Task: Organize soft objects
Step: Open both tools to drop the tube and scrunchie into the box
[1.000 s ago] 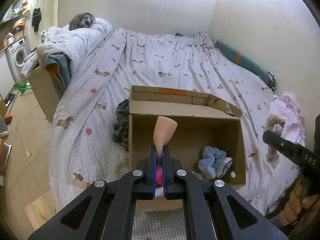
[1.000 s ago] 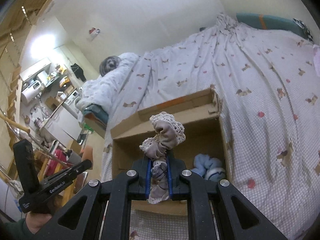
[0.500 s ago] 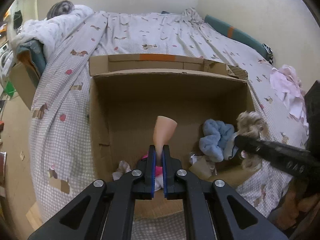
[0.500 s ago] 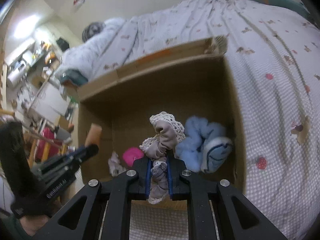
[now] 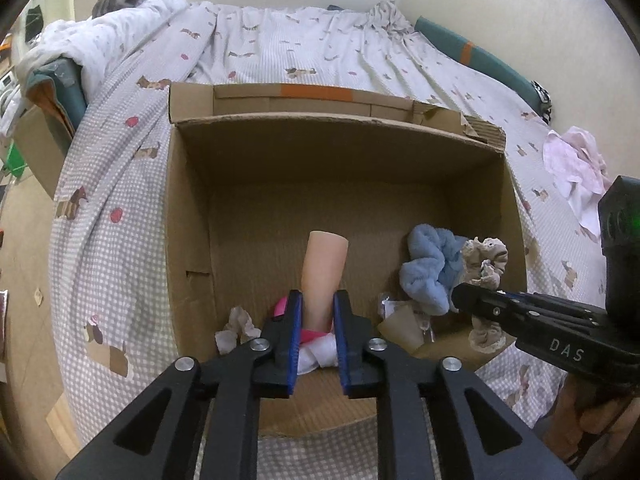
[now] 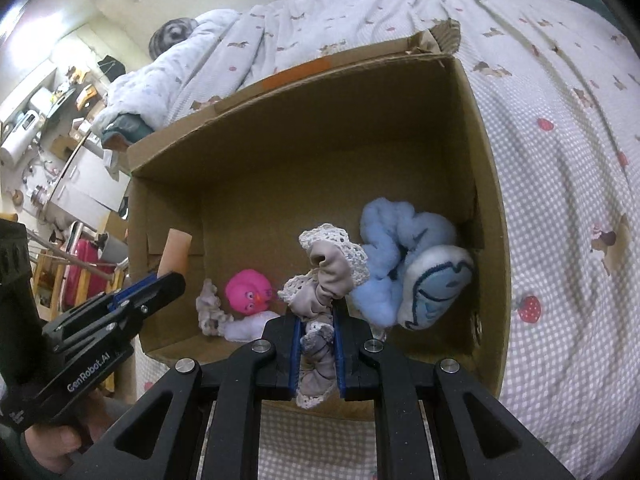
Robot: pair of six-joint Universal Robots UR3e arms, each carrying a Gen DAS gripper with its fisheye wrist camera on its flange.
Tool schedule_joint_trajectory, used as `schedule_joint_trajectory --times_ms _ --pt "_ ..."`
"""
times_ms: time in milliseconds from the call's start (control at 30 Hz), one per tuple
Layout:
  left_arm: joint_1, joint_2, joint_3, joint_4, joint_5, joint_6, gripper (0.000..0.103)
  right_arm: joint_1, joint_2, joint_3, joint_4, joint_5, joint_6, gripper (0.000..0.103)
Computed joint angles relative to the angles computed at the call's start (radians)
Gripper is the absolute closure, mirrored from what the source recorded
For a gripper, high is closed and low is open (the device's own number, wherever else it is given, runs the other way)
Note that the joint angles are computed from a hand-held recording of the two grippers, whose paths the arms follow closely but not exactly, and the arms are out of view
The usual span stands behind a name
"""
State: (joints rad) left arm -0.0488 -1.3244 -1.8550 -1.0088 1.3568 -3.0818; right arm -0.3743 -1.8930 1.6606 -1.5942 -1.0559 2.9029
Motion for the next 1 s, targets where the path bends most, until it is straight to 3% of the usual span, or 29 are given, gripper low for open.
schedule_joint_trajectory --times_ms 133,167,267,333,433,500,533,567,700,767,900,1000 --pt "-0.004 -0.005 0.008 -0.020 -0.001 0.001 0.082 -0.001 0.004 -0.001 0.000 -0.006 0.002 0.088" --pt "-0.004 -0.007 0.012 -0.026 -0.003 0.001 0.077 -0.001 0.005 -0.003 0.001 -0.006 0.003 0.088" --pt "-0.016 -0.017 0.034 -0.057 0.005 0.006 0.041 -0.023 -0.003 0.005 0.009 0.019 0.000 0.088" --pt "-0.018 -0.004 0.029 -0.046 0.004 0.008 0.040 -0.048 -0.009 0.012 0.023 0.045 -0.003 0.085" --pt "-0.032 0.011 0.025 -0.028 0.024 0.014 0.040 -0.068 -0.016 0.019 0.025 0.058 0.003 0.074" --pt "-0.039 0.020 0.019 -0.022 0.054 0.005 0.038 -0.070 -0.020 0.018 0.020 0.060 0.003 0.058" --pt "-0.041 0.025 0.017 -0.020 0.070 -0.003 0.037 -0.071 -0.026 0.019 0.014 0.059 0.005 0.037" --pt "-0.038 0.030 0.015 -0.018 0.079 -0.010 0.035 -0.077 -0.034 0.021 0.010 0.066 0.005 0.025" --pt "0.003 0.078 -0.003 -0.013 0.070 -0.040 0.019 -0.098 -0.059 0.013 0.002 0.077 0.033 0.021" --pt "0.012 0.097 -0.002 -0.008 0.100 -0.075 0.016 -0.113 -0.098 0.030 -0.035 0.087 0.046 0.000" --pt "0.033 0.164 -0.020 0.012 0.141 -0.067 0.014 -0.170 -0.195 0.066 -0.079 0.150 0.038 0.000" --pt "0.075 0.237 -0.038 0.020 0.115 -0.048 0.008 -0.203 -0.259 0.069 -0.056 0.168 0.008 0.000"
